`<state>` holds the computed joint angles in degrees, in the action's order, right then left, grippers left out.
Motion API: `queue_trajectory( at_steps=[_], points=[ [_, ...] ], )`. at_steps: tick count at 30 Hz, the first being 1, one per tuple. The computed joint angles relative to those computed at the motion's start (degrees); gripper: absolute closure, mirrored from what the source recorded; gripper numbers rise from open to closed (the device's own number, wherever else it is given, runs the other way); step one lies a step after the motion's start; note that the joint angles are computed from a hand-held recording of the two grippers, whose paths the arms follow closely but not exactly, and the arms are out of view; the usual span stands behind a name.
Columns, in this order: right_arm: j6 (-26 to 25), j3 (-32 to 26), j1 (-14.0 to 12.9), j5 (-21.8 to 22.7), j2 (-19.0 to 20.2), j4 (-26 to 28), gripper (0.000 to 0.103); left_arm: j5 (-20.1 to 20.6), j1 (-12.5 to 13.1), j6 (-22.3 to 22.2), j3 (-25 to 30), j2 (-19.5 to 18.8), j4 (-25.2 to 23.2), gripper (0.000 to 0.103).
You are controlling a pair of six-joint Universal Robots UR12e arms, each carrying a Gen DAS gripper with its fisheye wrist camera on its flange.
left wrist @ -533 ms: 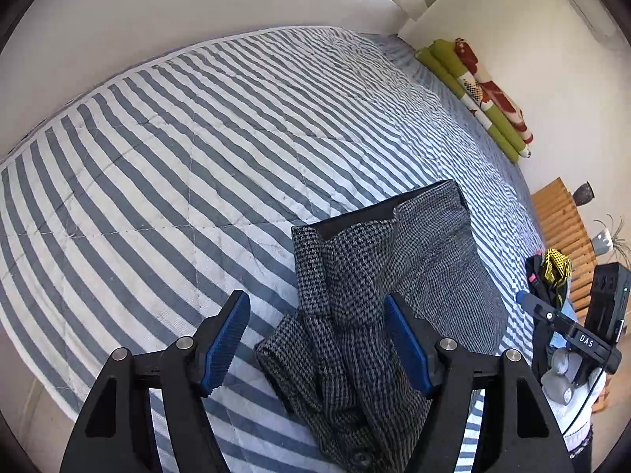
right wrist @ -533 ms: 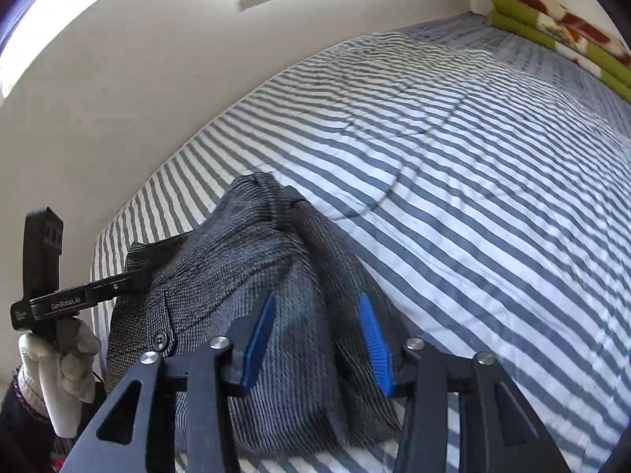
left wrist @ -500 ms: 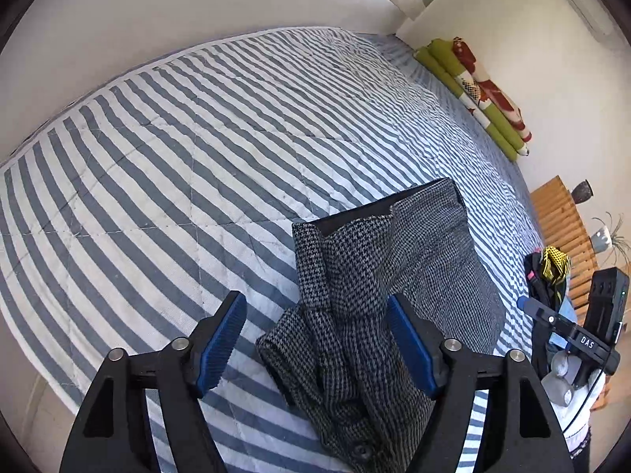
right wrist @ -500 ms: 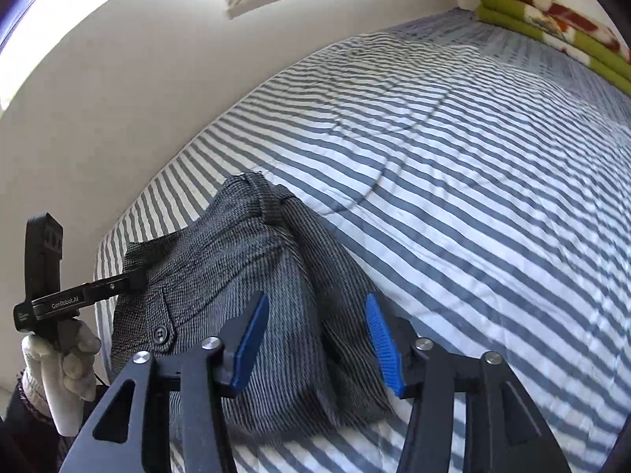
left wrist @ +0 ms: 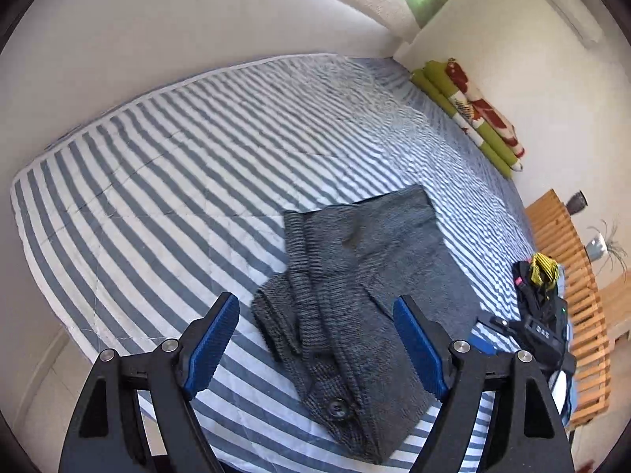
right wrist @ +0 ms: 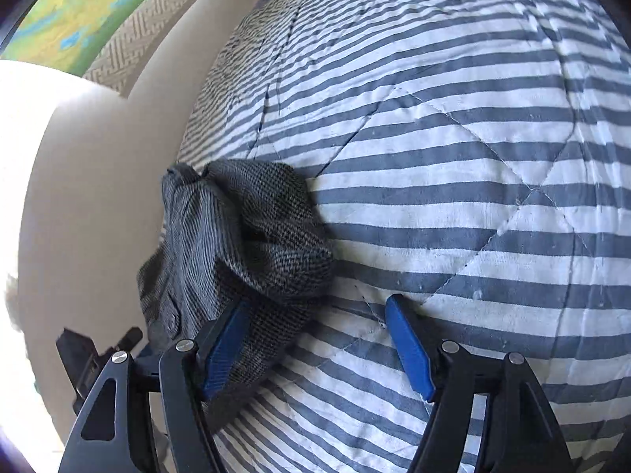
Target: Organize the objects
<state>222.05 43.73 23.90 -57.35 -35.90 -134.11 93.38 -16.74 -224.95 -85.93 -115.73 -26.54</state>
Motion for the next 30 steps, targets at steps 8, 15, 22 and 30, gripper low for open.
queue_trajectory(
  at_steps=[8,15,22,30],
  points=[
    [1.02,-4.02,0.40,0.69,2.13,2.01,0.076,-6.45,-1.90,13.96,8.60,-5.88,-13.47,0.050],
    [-5.62,-12.69,1.58,-8.33,4.96,9.43,0.093,-10.12,-1.02,15.01,7.77,-5.58,-12.03,0.050],
    [-1.98,0.41,1.00,-7.95,-1.54,-1.54,0.062,-2.96,0.84,8.05,3.00,-1.41,-4.21,0.012],
    [-12.53,-10.36,2.32,-9.98,2.24,9.85,0.041,-13.32,4.88,0.17,1.57,-2.21,-6.28,0.010]
  ],
)
